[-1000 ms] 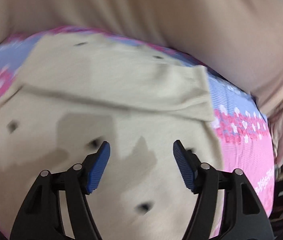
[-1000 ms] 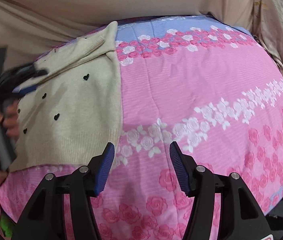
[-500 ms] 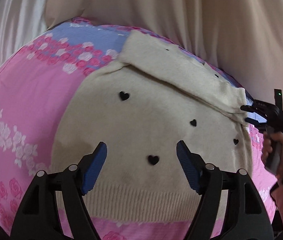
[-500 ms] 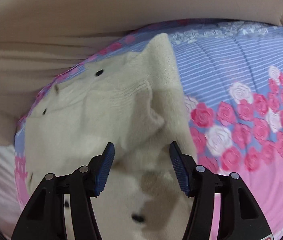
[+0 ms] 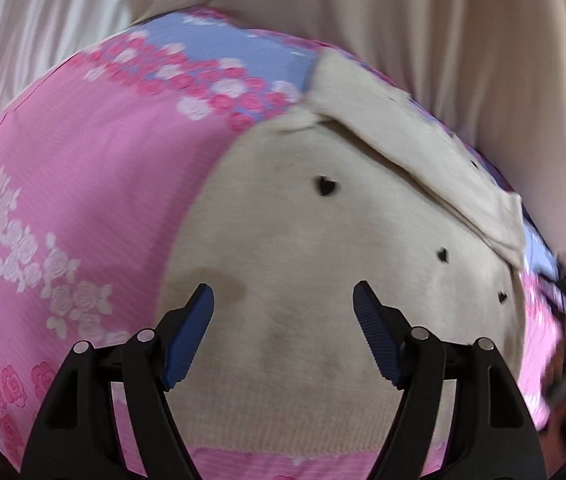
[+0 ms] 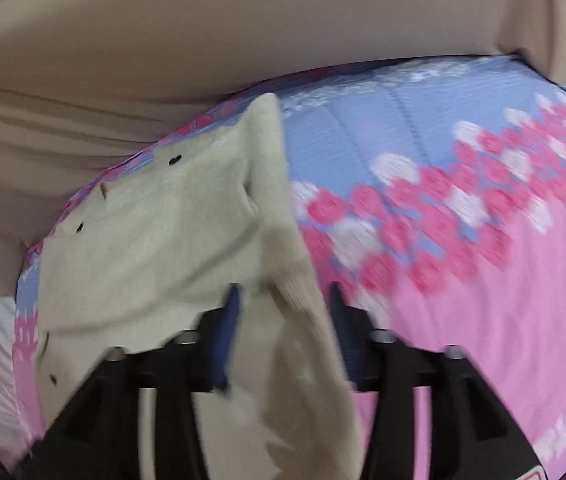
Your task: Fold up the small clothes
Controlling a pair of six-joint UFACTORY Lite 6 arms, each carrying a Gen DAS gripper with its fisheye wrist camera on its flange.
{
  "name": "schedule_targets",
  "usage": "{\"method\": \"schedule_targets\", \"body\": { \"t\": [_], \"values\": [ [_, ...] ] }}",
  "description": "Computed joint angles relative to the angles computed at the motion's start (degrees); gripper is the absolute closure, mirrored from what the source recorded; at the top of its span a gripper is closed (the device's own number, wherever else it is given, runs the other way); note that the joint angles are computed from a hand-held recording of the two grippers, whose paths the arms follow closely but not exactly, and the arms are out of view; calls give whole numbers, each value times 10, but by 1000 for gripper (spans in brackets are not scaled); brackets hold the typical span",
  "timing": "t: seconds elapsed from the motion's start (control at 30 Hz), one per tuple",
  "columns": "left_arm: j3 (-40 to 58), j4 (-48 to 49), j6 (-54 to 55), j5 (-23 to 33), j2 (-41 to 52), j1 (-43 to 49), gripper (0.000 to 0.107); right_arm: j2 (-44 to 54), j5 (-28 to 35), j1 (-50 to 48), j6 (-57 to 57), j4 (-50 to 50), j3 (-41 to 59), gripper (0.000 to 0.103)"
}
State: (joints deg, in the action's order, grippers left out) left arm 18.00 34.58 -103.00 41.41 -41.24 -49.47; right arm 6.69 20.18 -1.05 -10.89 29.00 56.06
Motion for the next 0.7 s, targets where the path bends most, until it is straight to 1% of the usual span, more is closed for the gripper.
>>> {"method": "schedule_targets", "body": {
  "t": [0.03,0.07,0.1,0.2,0.27,0.33,0.37,0.4,0.47,0.5,0.57,0.6,0.7],
  "values": [
    [-9,-11,15,5,-13,9,37,-60,22,-16,-11,-6,-60,48],
    [-14,-15,23,12,-19,13,37,-108,32,-30,-45,9,-115,48],
    [-18,-18,32,21,-25,13,37,-145,56,-46,-60,5,-156,48],
    [-18,-16,34,47,-20,0,37,-288,130,-89,-69,-25,-285,48],
    [-21,-16,25,54,-18,-9,37,-377,174,-101,-54,-39,-346,48],
    [-19,-20,22,54,-5,-16,36,-426,201,-92,-35,-39,-380,46],
    [-19,-25,25,50,3,-18,35,-447,206,-65,3,-58,-391,46],
    [-18,-32,33,45,12,-17,35,-452,193,-35,30,-64,-404,46],
    [-15,-36,34,44,26,-24,33,-450,173,31,94,-87,-410,41],
    [-14,-36,34,47,33,-30,33,-469,166,58,128,-105,-424,40],
    [-16,-38,33,50,38,-35,29,-455,141,109,167,-110,-423,39],
    [-17,-44,37,50,39,-36,28,-452,131,136,205,-131,-422,38],
    [-28,-70,66,32,38,-21,27,-462,119,174,260,-164,-433,36]
  ]
}}
